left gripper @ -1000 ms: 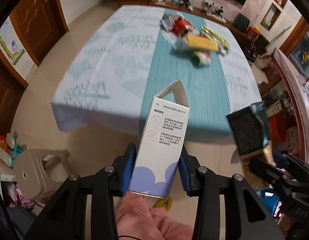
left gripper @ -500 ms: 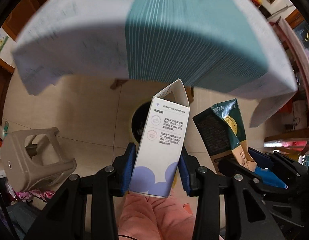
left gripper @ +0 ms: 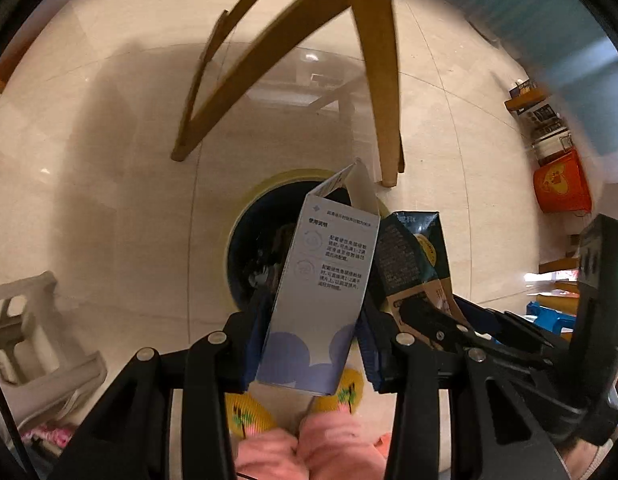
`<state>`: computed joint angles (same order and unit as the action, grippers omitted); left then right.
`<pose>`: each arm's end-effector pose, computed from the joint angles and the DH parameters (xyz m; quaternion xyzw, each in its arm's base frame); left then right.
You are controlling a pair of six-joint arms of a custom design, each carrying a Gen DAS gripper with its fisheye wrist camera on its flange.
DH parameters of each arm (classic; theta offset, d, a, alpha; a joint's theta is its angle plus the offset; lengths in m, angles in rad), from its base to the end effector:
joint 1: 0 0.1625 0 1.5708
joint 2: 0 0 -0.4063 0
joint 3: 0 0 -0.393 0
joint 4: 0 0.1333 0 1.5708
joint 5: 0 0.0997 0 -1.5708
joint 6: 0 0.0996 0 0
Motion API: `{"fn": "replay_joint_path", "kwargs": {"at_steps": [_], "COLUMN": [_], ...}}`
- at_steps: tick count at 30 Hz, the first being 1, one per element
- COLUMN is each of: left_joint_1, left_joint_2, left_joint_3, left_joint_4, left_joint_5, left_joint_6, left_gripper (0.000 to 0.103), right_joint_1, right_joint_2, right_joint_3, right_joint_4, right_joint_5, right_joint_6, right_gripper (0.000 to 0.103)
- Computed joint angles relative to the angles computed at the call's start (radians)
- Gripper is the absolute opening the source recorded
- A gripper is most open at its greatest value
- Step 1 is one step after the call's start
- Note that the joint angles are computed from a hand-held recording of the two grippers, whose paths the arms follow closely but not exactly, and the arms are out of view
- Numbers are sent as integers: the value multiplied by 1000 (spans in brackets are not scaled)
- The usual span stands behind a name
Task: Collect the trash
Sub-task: 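Carry both items down over the black bin and open both tools, then raise both tools back up toward the table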
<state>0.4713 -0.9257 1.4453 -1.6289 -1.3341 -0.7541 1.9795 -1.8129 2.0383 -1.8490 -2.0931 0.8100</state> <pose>-0.4916 -0.4263 0.1609 0.1927 0.9477 0.0444 0.2506 0.2316 -0.3244 0.3882 -0.1992 -0.9450 0.1686 0.1971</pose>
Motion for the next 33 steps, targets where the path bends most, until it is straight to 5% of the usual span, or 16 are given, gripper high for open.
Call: {"fn": "replay_joint_path", "kwargs": {"at_steps": [1, 2, 3, 5, 8, 12, 21, 33], "left_joint_1": [12, 19, 30, 39, 55, 68, 61, -16], "left_joint_2": [0, 7, 12, 13, 13, -4, -51, -133], "left_joint_3": [29, 42, 58, 91, 129, 168, 181, 85], "left_joint_4": [-40, -65, -84, -113, -139, -171, -141, 59], "left_joint_5": [-4, -9, -15, 11, 52, 81, 134, 121], "left_joint_6": [13, 20, 28, 23, 18, 11, -22, -93], "left_gripper": [44, 60, 89, 102, 102, 102, 102, 102], "right_joint_1": [-35, -67, -83, -135, -182, -198, -153, 62], "right_joint_2": [-10, -18, -13, -11, -4, 23, 29, 34], "right_joint_3": [36, 72, 87, 140, 188, 219, 215, 50], "right_joint_4": [-52, -106, -138, -226, -301, -342, -338, -77], "right_joint_5": [5, 7, 8, 17, 24, -6, -54, -136], "right_joint_6": [-29, -58, -75, -120, -131, -113, -82, 101], "right_gripper": [51, 51, 51, 53, 54, 70, 70, 70]}}
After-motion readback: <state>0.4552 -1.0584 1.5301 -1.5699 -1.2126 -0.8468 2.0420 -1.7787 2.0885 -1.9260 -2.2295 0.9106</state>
